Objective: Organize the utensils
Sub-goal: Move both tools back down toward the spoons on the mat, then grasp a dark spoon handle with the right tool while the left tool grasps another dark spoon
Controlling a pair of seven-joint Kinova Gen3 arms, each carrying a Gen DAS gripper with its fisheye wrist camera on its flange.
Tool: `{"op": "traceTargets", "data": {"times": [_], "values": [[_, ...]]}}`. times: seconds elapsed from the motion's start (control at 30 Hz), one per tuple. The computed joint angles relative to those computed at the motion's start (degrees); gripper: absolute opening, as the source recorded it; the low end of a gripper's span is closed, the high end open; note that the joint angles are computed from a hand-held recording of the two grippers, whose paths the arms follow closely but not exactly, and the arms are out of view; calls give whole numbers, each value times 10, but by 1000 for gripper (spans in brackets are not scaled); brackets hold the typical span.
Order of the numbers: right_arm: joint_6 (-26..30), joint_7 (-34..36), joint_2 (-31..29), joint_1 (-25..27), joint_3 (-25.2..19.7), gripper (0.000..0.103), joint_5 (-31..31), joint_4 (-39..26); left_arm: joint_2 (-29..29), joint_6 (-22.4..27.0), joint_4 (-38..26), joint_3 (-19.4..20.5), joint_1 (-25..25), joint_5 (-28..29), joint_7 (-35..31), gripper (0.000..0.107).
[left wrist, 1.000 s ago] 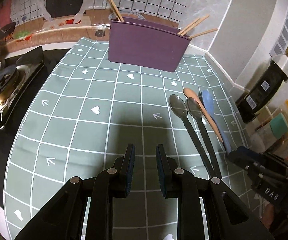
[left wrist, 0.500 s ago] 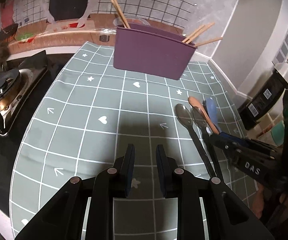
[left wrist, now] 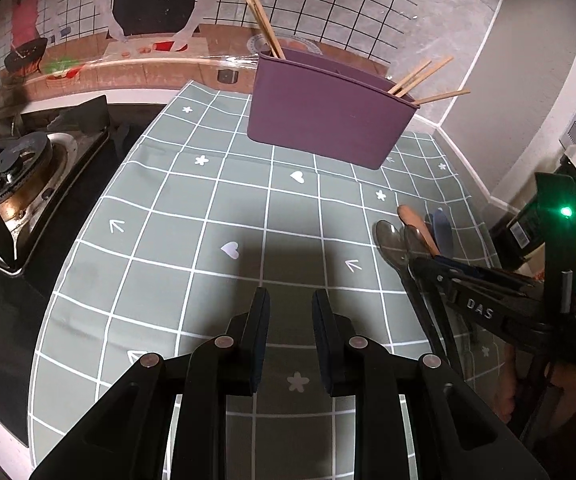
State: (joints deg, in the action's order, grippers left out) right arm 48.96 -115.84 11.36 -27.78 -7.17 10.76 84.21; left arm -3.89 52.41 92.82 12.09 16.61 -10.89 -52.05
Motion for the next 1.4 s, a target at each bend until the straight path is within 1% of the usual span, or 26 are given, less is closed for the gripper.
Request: {"op": "traceTargets", "data": {"times": [0.07, 0.1, 0.17, 0.27, 0.37, 0.43, 0.53, 0.6, 0.67, 0.83, 0.97, 1.2, 1.3, 1.4], "values": [[8, -17, 8, -15, 5, 23, 30, -8, 6, 3, -5, 4, 3, -8, 3, 25], [13, -26, 12, -23, 7, 23, 46, -12, 8, 2, -6, 5, 5, -12, 4, 29], [19, -35, 16, -33, 9, 25, 67, -16, 15, 4, -11, 9, 11, -25, 9, 32], [20, -28, 21, -36, 7, 33, 73, -21, 31, 19, -27, 5, 18, -15, -6, 34], [26, -24, 28, -40, 7, 34, 79, -30, 36, 17, -31, 0, 25, -11, -12, 37], [24, -22, 28, -40, 8, 27, 77, -30, 36, 10, -30, -6, 24, 6, -20, 40], [10, -31, 18, -42, 12, 27, 86, -17, 39, 2, -33, -11, 21, 35, -31, 41], [-6, -48, 1, -42, 13, 27, 96, 2, 47, -2, -38, -14, 19, 64, -48, 41], [-15, -70, -16, -42, 13, 27, 109, 16, 57, -2, -46, -13, 22, 74, -50, 41], [-35, -115, -64, -27, 2, 27, 131, 56, 92, 4, -80, -8, 49, 52, -31, 41], [-45, -134, -97, -6, -12, 27, 134, 77, 128, 21, -115, -14, 78, 23, 8, 40], [-57, -154, -132, 25, -36, 27, 144, 98, 178, 59, -171, -36, 128, -35, 63, 40], [-62, -155, -141, 36, -41, 27, 140, 104, 199, 82, -198, -44, 149, -62, 78, 40], [-67, -158, -146, 46, -44, 27, 138, 108, 212, 93, -213, -53, 165, -86, 88, 40]]}}
